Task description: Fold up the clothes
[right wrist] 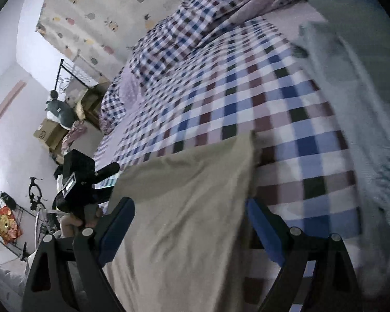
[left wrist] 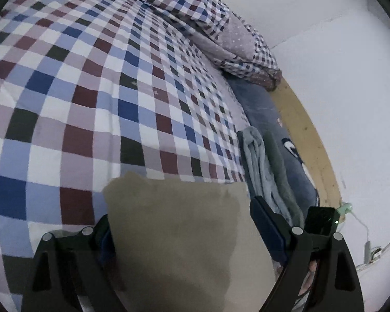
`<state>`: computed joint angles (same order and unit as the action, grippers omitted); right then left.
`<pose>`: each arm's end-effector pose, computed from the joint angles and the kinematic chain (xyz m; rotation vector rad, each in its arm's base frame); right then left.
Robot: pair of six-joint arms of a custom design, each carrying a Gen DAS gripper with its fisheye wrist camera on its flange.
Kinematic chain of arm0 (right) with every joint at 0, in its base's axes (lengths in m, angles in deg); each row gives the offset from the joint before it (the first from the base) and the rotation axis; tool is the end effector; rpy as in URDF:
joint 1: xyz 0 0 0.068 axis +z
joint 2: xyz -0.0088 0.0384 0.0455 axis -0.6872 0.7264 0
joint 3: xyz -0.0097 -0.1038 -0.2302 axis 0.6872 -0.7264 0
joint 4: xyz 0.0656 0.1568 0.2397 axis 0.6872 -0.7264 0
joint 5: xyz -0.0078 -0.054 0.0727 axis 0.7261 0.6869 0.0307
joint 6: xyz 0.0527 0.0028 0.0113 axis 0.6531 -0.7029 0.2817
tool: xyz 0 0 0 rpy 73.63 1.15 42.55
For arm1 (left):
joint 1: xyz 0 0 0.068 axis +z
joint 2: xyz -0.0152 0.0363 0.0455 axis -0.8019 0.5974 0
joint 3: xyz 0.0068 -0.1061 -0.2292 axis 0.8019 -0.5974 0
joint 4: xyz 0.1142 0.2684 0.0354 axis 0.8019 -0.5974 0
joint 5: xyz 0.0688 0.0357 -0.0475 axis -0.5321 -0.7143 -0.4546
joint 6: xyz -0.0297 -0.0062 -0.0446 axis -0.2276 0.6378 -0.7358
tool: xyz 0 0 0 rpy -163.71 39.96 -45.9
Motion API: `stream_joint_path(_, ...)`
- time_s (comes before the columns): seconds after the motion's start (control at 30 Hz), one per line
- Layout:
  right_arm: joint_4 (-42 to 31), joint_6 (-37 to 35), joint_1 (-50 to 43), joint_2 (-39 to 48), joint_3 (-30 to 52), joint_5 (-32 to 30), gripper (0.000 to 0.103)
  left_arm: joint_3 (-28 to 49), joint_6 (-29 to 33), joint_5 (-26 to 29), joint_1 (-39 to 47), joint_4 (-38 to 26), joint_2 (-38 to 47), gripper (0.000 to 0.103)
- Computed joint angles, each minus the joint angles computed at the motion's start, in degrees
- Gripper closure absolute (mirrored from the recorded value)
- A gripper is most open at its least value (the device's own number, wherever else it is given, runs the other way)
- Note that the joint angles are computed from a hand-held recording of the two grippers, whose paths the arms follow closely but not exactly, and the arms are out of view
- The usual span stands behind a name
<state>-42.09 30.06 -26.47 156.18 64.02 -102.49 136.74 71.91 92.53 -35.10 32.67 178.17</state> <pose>0.2914 0.1069 0.1204 -0.0593 2.3954 0.9605 0.3503 0.0834 0.0960 -0.0499 2.3760 -1.2116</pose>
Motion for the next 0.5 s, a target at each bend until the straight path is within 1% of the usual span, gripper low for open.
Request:
stream_joint_path(0.07, -1.82, -0.88, -0.57, -0.46, 0.39, 1.10, 0.011, -0.05, 0.15, -0.39, -0.11, -0.07, -0.11, 0.012)
stream_joint_path(0.2, -7.91, -4.92, -0.70, 1.87, 5.01, 2.99, 0.011, -0.65, 1.00, -2.12, -0.48, -0.42, -1.08, 0.013)
stream_joint_path(0.23, -9.96, -6.46, -0.48, 2.47, 6.81, 4.86, 0.011, -0.68, 1.14, -2.25, -0.45, -0.53, -1.15, 0.014)
stream_joint_path(0.3, -14.11, -8.48, -0.07, 5.00, 11.50, 7.42, 0.011, -0.43, 1.22, -1.89, -0.12, -0.92, -0.87, 0.016)
stream_joint_path(0.4, -22.75, -10.94, 0.25, 12.22, 21.80, 9.33, 0.011, -0.32, 1.48, -1.74, 0.06, -1.05, -0.60, 0.016)
stream_joint_path(0.5, -32.72, -12.48, -1.34, 21.88, 33.57, 7.87, 0.011, -0.29, 1.73, -1.74, 0.09, -1.07, -0.51, 0.016)
